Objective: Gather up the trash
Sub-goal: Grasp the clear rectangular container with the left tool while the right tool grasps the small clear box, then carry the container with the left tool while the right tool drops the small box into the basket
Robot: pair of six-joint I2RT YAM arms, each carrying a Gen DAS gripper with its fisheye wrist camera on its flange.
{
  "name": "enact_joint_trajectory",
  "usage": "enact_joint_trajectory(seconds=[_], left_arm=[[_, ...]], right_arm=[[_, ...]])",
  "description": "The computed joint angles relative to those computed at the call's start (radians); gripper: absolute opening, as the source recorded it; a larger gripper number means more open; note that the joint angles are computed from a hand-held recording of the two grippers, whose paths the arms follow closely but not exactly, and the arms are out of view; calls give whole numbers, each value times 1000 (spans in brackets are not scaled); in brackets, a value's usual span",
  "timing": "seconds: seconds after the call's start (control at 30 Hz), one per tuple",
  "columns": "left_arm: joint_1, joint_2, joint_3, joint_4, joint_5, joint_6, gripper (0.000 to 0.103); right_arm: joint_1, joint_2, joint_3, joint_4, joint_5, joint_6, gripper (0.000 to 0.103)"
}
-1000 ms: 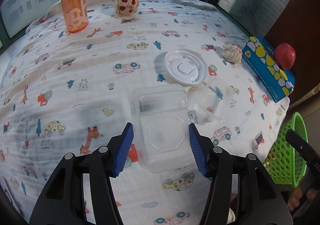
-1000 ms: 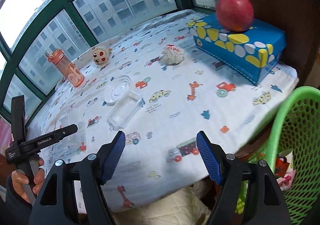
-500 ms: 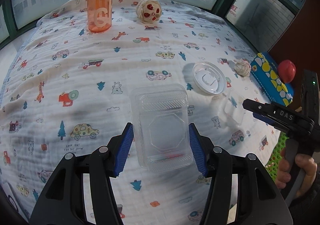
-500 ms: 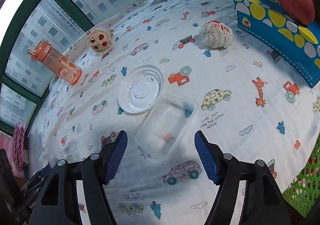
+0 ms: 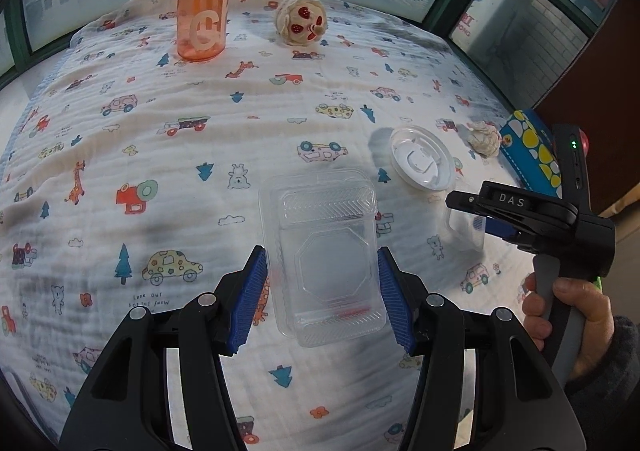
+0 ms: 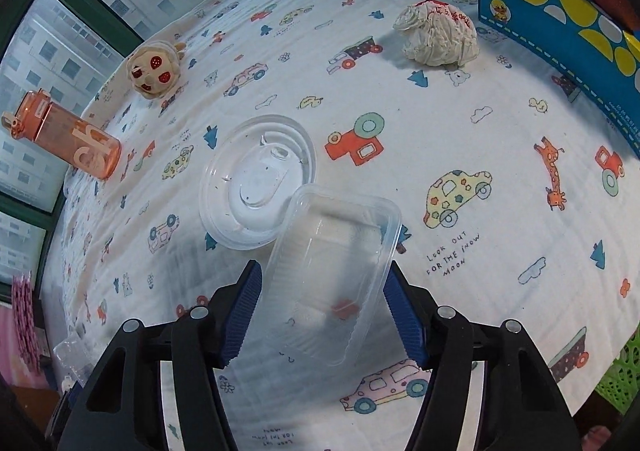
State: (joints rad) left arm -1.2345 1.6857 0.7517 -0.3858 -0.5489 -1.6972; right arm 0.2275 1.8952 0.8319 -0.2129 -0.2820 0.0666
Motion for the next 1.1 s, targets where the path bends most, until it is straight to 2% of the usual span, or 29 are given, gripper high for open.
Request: enact_joint_trajectory(seconds=[0.5, 0.67, 0.87, 1.1], left_arm=[[3, 27, 17, 11, 17, 8, 55], [-5, 35, 42, -6, 14, 6, 55], [-14, 71, 118, -32, 10, 34, 55], [-7, 158, 280, -45, 22, 136, 55]], right_arm=[[17, 5, -12, 23, 22, -18, 59], [-24, -43, -57, 20, -21, -70, 58], [-137, -202, -141, -23, -81, -214, 58], [-364, -383, -185, -146, -171, -448, 57]])
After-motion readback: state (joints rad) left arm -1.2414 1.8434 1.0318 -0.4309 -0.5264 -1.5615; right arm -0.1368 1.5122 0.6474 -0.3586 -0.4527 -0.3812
